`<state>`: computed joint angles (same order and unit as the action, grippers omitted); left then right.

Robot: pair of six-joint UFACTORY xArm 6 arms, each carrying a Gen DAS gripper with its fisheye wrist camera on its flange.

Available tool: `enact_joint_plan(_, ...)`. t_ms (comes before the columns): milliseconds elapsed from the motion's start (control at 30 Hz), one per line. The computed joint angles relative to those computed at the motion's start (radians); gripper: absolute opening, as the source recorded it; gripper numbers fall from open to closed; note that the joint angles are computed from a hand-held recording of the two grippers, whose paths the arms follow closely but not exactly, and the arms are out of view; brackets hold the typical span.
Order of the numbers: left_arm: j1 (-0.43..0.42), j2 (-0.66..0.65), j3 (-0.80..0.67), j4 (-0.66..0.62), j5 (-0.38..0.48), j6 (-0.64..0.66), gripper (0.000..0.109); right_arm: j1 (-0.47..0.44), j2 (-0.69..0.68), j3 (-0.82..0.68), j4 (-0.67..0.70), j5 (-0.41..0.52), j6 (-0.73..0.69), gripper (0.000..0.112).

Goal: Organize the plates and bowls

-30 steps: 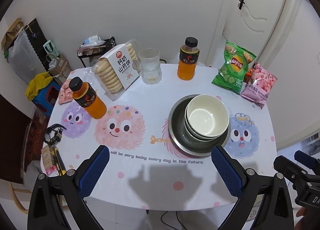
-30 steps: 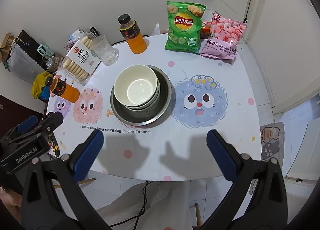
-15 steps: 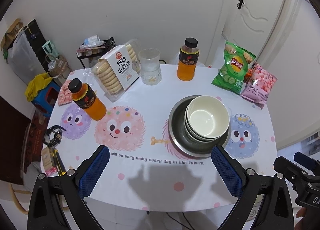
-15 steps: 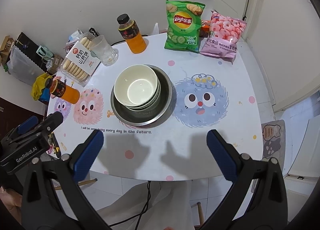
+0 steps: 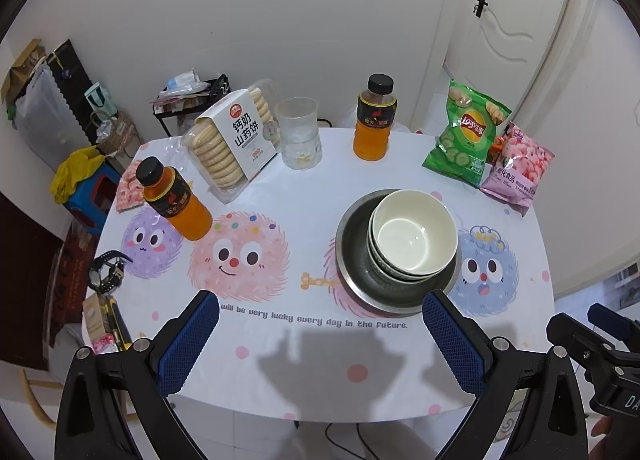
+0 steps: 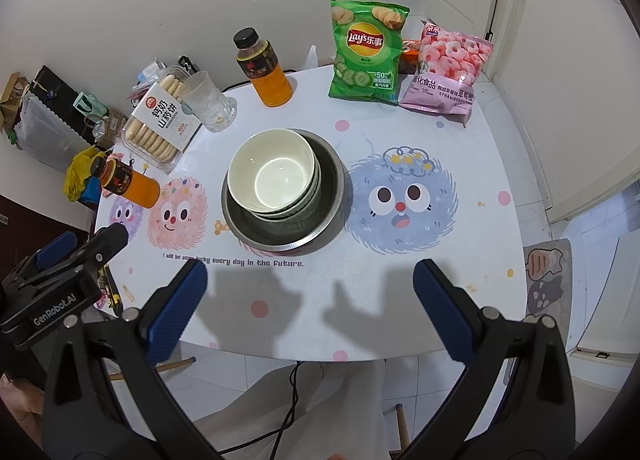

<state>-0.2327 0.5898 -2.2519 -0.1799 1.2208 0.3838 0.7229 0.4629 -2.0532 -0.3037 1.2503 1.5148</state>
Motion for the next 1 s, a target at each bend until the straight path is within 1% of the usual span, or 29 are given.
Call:
enact_joint_plan(633,0.002,0.023,-0.037,-0.01,0.025,0.02,0.103,-0.001,-0.009,0.014,0.0,-0.004,0.001,0.102)
enact_joint_plan(933,-0.001,0.026,-0.036,-0.001,0.024,0.006,0.103,-0.001,-0.004,0.007,0.0,-0.001,0.003,0.102)
enact_joint_plan(1000,-0.001,0.037,-0.055,0.0,0.031,0.006,0.103,-0.002,-0.007,0.011,0.001,-0.003,0.002,0.102)
